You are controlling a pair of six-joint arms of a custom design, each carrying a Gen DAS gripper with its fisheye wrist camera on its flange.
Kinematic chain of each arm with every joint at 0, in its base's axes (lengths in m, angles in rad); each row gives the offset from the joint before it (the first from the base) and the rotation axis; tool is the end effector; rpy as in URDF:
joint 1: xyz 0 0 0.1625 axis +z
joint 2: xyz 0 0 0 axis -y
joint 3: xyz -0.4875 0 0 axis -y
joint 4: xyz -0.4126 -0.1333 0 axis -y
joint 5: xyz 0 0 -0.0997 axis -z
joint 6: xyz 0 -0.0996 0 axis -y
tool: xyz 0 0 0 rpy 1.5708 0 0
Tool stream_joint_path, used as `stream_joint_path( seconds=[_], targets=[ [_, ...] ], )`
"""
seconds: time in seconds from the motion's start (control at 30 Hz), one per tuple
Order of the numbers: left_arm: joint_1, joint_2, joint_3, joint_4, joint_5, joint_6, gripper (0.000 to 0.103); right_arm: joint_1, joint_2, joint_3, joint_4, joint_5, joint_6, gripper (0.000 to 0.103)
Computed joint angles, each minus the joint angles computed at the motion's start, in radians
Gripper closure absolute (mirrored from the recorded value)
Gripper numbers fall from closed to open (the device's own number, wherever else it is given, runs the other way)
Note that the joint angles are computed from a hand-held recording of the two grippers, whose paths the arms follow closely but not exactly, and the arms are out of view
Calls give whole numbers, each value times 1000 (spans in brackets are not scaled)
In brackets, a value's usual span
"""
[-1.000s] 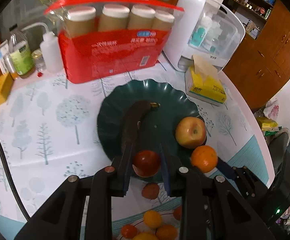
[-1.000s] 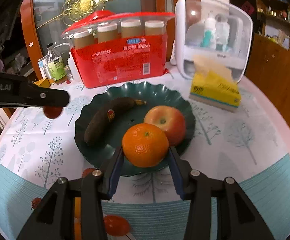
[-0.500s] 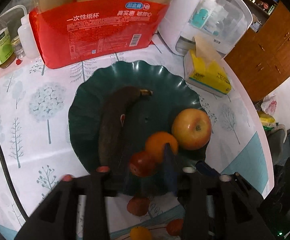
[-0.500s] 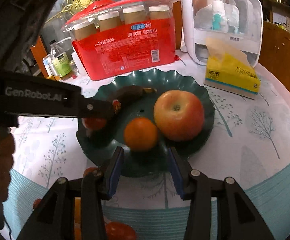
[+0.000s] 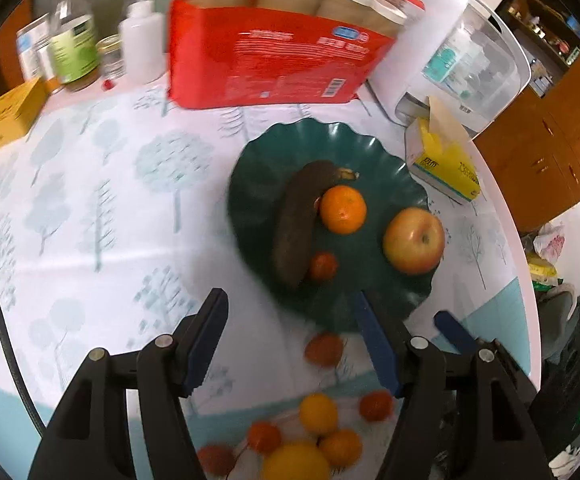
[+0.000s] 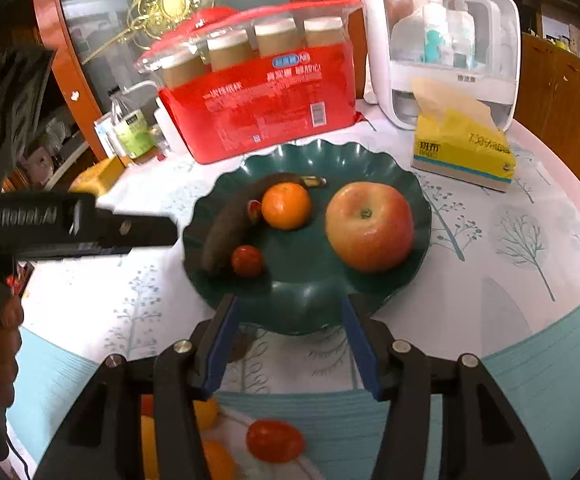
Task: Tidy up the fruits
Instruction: 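Withdraw both tools back toward the fruit plate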
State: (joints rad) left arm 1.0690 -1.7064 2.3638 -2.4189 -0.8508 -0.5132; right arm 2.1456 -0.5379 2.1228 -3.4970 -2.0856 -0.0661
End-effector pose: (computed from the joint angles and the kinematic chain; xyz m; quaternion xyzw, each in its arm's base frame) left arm -0.0049 -0.4225 0.3388 -0.0388 0.9314 -0.2483 0.2632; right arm 0.3620 -0.4039 -0.0486 0.2592 -0.9181 0.2221 0.2015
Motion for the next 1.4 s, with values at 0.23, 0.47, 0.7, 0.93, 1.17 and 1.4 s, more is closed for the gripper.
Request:
stream_joint_path(
  seconds=[0.23,0.47,0.7,0.93,1.17,1.4],
  targets=[
    [-82,-195,58,204,31,-148,38,53,-52,54,-1,-11,41,49],
    [-228,-411,89,530,47,-343,38,108,-106,125,5,-13,119,49],
    [-397,-591,99,840,12,-534,38,181,-149,206,20,-58,245,49],
    [-596,-694,84,1144,-65,-757,38,250,-163,266,50,-105,397,49],
    [-774,-766,81,1344,-150,-979,38,302,-165,280,87,-109,412,49],
    [-876,-771,70,1457,-162,-1202,38,313,-167,270,62,-96,206,49]
  ],
)
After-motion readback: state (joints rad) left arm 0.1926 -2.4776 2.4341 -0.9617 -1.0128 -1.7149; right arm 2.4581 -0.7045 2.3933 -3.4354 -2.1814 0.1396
